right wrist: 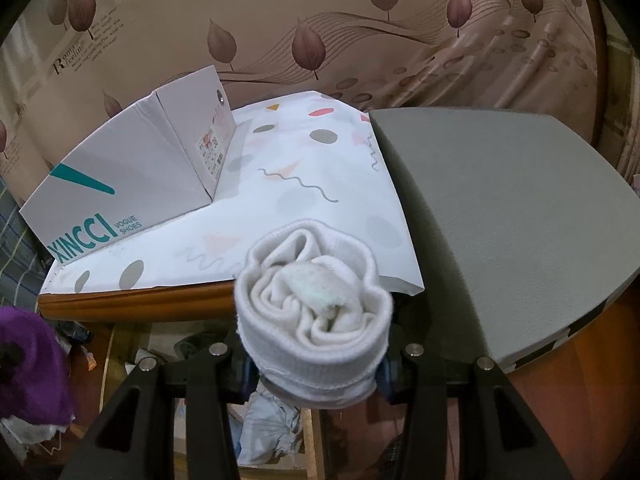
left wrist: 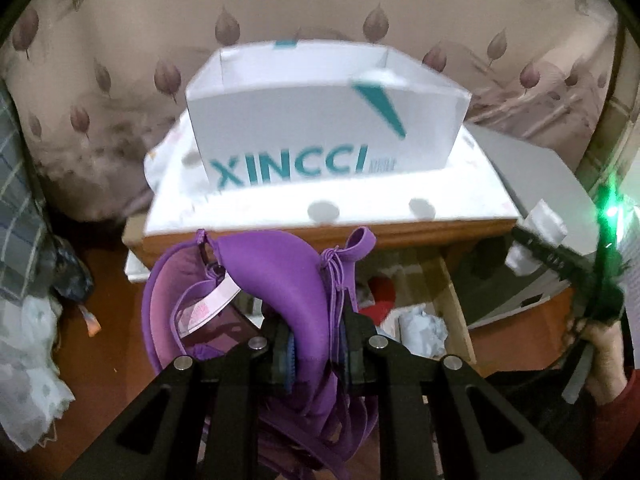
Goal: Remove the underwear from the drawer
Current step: 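Carry the purple bra with the left tool over the box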
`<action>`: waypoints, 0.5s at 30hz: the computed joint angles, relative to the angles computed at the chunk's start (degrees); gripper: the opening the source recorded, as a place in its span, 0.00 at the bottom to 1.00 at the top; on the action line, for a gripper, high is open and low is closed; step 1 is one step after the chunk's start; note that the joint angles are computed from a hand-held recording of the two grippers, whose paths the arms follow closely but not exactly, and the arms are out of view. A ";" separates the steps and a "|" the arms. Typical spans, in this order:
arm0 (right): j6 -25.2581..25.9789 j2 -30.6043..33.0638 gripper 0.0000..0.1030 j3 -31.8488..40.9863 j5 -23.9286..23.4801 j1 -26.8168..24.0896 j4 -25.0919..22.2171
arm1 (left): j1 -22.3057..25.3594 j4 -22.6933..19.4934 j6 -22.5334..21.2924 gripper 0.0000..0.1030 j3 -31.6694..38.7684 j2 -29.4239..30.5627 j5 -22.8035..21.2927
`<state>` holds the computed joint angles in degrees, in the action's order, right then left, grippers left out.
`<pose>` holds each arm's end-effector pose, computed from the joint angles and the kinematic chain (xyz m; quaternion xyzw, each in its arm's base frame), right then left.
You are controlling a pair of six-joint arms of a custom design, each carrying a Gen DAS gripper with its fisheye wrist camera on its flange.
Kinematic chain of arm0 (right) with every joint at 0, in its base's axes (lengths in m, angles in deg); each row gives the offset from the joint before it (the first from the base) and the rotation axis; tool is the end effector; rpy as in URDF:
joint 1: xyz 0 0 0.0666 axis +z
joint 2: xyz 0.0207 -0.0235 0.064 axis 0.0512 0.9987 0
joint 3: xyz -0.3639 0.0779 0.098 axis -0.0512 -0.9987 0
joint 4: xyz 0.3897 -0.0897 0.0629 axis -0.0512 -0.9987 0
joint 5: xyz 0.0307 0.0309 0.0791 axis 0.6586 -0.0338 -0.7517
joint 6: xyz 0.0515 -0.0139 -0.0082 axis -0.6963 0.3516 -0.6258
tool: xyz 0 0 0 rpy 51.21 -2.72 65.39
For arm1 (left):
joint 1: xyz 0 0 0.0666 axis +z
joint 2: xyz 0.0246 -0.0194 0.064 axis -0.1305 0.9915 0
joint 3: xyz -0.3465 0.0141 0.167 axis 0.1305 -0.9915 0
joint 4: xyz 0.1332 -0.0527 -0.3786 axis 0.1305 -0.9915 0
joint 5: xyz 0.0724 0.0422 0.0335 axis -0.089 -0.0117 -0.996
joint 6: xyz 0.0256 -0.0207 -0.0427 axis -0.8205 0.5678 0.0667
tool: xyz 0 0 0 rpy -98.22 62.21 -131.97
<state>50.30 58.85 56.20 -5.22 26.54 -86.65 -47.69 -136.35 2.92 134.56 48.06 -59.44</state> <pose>0.3557 0.1461 0.4594 0.0743 0.9255 0.0575 0.3670 0.2854 -0.2278 0.5097 0.0631 0.9418 -0.0446 0.3273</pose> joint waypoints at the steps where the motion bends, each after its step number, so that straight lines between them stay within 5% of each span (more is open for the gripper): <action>1: -0.02 0.05 0.43 0.03 -0.16 -0.04 -0.02 | 0.11 -0.28 -0.27 0.14 0.82 -0.11 0.18; 15: -1.50 -0.82 0.43 -0.46 0.49 -0.87 0.28 | 6.20 -2.15 -9.20 0.14 22.31 5.29 -2.63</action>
<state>48.79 58.02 55.74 -4.73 25.67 -86.36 -41.49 -138.50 -6.28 156.87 53.35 -62.08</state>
